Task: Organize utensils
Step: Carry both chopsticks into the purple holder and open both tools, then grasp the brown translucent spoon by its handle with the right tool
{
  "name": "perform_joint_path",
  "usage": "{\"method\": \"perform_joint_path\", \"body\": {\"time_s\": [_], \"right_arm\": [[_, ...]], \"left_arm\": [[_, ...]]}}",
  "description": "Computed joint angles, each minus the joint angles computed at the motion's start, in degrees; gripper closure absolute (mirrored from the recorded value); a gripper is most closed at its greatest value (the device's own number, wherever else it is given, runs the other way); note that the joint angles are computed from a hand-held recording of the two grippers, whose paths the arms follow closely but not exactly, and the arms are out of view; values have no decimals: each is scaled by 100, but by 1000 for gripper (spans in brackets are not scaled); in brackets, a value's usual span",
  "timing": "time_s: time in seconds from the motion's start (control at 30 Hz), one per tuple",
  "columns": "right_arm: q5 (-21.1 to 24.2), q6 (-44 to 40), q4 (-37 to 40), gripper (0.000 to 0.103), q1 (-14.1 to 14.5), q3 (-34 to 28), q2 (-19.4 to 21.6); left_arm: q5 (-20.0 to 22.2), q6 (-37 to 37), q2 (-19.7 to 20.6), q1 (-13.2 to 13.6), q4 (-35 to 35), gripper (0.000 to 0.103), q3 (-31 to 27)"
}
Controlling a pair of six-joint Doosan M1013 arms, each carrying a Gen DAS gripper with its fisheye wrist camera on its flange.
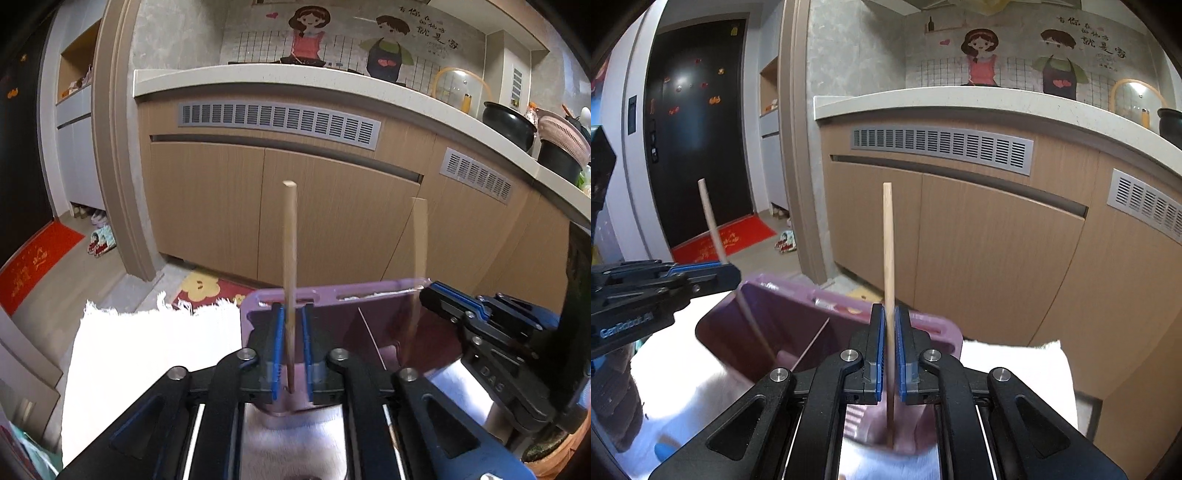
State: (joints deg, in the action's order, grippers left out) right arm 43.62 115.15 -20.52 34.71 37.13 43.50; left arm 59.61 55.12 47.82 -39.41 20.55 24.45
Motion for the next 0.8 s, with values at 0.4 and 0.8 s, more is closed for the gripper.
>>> {"method": "perform_joint_path", "body": {"time_s": [0.4, 0.8], "right_arm": [[-173, 1034, -852, 31, 247, 1768, -1102], [24, -253, -79, 31, 515, 2563, -1496]], "left_arm": [[-725, -1176, -1250, -213, 609, 45, 2235], [-833, -1504, -2051, -671, 1240, 20, 3855]]}}
